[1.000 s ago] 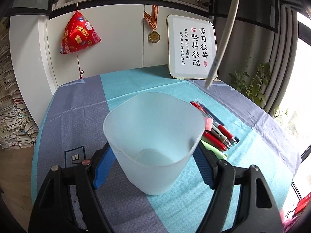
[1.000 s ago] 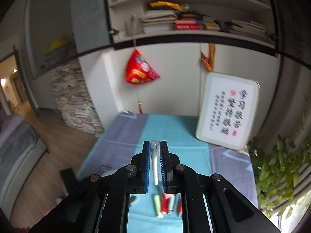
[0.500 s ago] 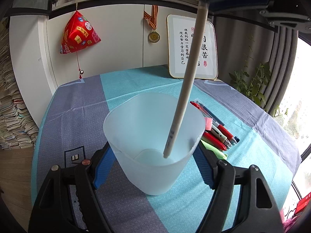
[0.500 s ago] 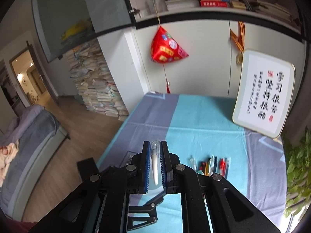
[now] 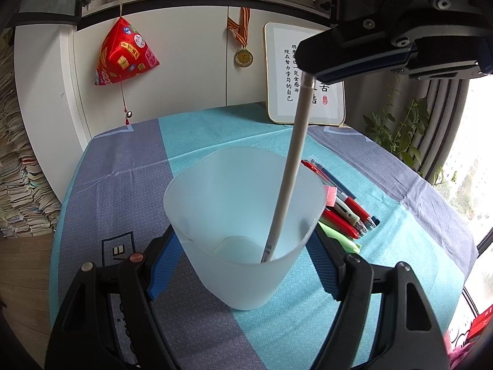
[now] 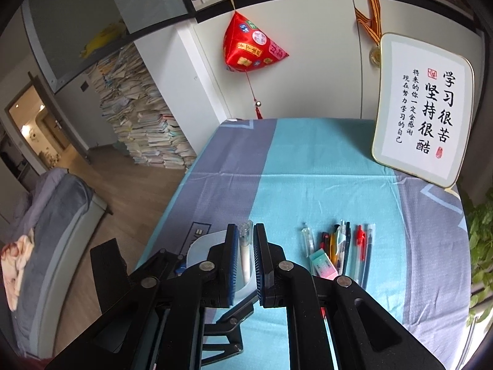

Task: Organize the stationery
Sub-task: 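Lower the white pen into the cup held by the left tool, release, then move the right tool over the pens and grasp the blue gel pen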

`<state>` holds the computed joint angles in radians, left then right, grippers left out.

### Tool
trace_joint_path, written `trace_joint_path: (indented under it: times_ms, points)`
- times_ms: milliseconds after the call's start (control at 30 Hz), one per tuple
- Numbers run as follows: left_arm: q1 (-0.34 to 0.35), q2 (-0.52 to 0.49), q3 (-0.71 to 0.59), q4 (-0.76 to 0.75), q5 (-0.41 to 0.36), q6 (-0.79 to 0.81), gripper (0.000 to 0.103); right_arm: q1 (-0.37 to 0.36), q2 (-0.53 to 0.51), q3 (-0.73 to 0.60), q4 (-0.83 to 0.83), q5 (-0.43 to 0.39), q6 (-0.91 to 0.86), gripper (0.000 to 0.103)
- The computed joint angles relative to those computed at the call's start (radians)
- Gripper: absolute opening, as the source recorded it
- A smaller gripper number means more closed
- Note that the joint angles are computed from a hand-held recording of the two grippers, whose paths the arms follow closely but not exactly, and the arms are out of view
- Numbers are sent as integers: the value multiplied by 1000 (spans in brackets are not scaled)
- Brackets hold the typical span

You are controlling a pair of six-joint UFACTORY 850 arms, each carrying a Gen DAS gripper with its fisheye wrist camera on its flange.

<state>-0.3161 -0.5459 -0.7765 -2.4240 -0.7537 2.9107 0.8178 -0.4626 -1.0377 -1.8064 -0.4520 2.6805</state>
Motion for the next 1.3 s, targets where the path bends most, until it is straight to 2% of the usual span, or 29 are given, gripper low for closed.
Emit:
trace_joint_path:
  times_ms: [133, 200, 267, 333, 433, 533, 733, 867, 967, 1100, 1300]
  points:
    - [-1, -1, -2, 2, 3, -4, 76, 22, 22, 20, 44, -65, -50, 11]
    - [-3, -1, -1, -2, 3, -1, 76, 39, 55, 58, 25, -119, -23, 16]
    - [-2, -1, -1, -1, 3, -2, 76, 51, 78, 89, 65, -173, -34, 35]
    - [-3, -1, 0, -4, 4, 3, 76, 45, 79, 105, 163, -199, -76, 42]
    - [-3, 0, 1, -8, 3, 9, 76, -5, 45, 118, 302, -140, -131, 42]
    - [-1, 0, 1, -5, 3, 8, 76, -66, 8, 146, 290, -48, -47, 41]
    - [0, -1, -1, -3, 3, 9, 76, -122, -80, 109, 333, 7, -97, 39]
    - [1, -2, -3, 1, 4, 4, 76, -141, -111, 85, 323, 30, -119, 39]
    - [1, -2, -4, 1, 6, 4, 76, -146, -127, 74, 335, 35, -155, 28]
    - [1, -2, -4, 2, 5, 3, 76, -149, -149, 54, 393, 36, -252, 23]
    - [1, -3, -5, 1, 5, 4, 76, -131, -114, 98, 246, 50, -79, 23]
